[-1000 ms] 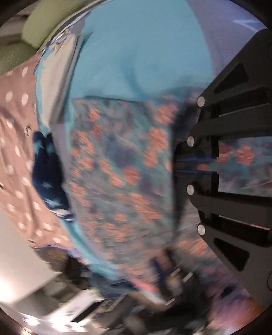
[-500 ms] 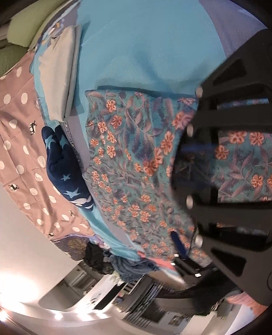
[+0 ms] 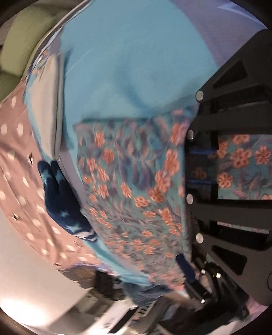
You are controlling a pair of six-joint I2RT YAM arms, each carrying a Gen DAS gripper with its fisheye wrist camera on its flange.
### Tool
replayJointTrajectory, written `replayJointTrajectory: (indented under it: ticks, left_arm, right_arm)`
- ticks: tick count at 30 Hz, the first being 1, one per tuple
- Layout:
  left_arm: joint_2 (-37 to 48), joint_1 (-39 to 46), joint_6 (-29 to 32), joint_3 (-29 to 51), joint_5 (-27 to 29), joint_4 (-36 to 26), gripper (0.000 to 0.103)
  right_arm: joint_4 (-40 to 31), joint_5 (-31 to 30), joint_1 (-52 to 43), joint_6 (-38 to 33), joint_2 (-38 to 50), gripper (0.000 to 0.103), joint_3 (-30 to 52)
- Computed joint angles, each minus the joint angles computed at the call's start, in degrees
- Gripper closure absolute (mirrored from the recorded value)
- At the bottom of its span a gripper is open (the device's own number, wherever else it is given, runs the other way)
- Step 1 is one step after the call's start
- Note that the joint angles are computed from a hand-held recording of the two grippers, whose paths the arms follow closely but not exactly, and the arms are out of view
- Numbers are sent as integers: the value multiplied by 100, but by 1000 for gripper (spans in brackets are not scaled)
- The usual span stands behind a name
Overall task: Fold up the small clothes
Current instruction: 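Fold the hem toward the collar with the right gripper while the left gripper holds the shirt, then open the right gripper to release the hem and hover both tools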
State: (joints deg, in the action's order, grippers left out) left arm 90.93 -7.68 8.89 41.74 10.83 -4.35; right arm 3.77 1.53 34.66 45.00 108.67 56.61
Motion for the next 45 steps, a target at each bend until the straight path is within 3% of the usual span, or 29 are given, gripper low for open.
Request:
replayJointTrajectory:
  ticks: [4, 6, 7, 8, 10, 17, 20, 21, 23, 26, 28, 30, 32, 33, 36, 37, 38, 42, 45]
  left_arm:
    - [-64, 186, -110, 5, 338, -4, 60]
    - [-88, 259, -187, -1, 431, -6, 60]
    - [-88, 290, -212, 2, 449, 2, 64]
    - [-85, 309, -207, 7, 482, 9, 81]
    - [-76, 314, -188, 54, 533, -44, 98]
    - [-332, 346, -415, 5, 625, 154, 100]
    - [-325, 446, -513, 15, 816, 188, 100]
    - [-311, 490, -513, 27, 881, 167, 100]
    - [-287, 482, -464, -14, 830, 193, 100]
    - [-227, 368, -233, -142, 643, 298, 100]
    - [-191, 206, -127, -227, 389, 392, 100]
    - [-171, 123, -65, -261, 249, 431, 100]
    - [-179, 123, -8, -254, 220, 378, 97]
    - [-205, 160, 37, -253, 267, 323, 96]
    - [-537, 362, 240, -384, 375, 104, 73]
    - [-789, 530, 368, -505, 502, 43, 60]
    - [-1017, 694, 493, -618, 585, 28, 56]
    - [-1726, 1779, 1008, -798, 827, -292, 53]
    - [-1421, 2788, 1008, -510, 1017, -384, 53]
  right_arm:
    - [-211, -336, -210, 242, -129, 91, -115]
    - [-284, -206, -102, 155, -344, 88, -228]
    - [-269, -148, -13, 51, -415, 87, -252]
    - [-187, -160, 68, -108, -494, 87, -311]
    - [-104, -373, 214, -488, -520, 87, -261]
    - [167, -919, 409, -621, 627, 88, 906]
    - [-336, -314, 515, -438, 1194, 96, 1638]
    - [-333, 168, 523, -241, 1228, 102, 1660]
    - [-437, 959, 494, 283, 1110, 103, 1505]
    - [-442, 988, 341, 773, 868, 103, 1109]
    - [-1239, 1580, 533, 578, 870, 103, 1390]
    - [-1563, 1558, 583, 282, 792, 101, 1408]
    - [-1491, 1366, 581, 180, 524, 93, 1065]
    - [-1441, 1172, 563, 141, 314, 80, 836]
    - [-1472, 1076, 652, 197, -271, 54, 305]
    - [-1471, 1101, 671, 139, -472, 54, 131]
    - [-1488, 1139, 738, 71, -611, 54, 60]
    - [-1335, 1372, 1042, -495, -1020, 54, 8]
    - [-812, 1404, 1131, -934, -929, 54, 86]
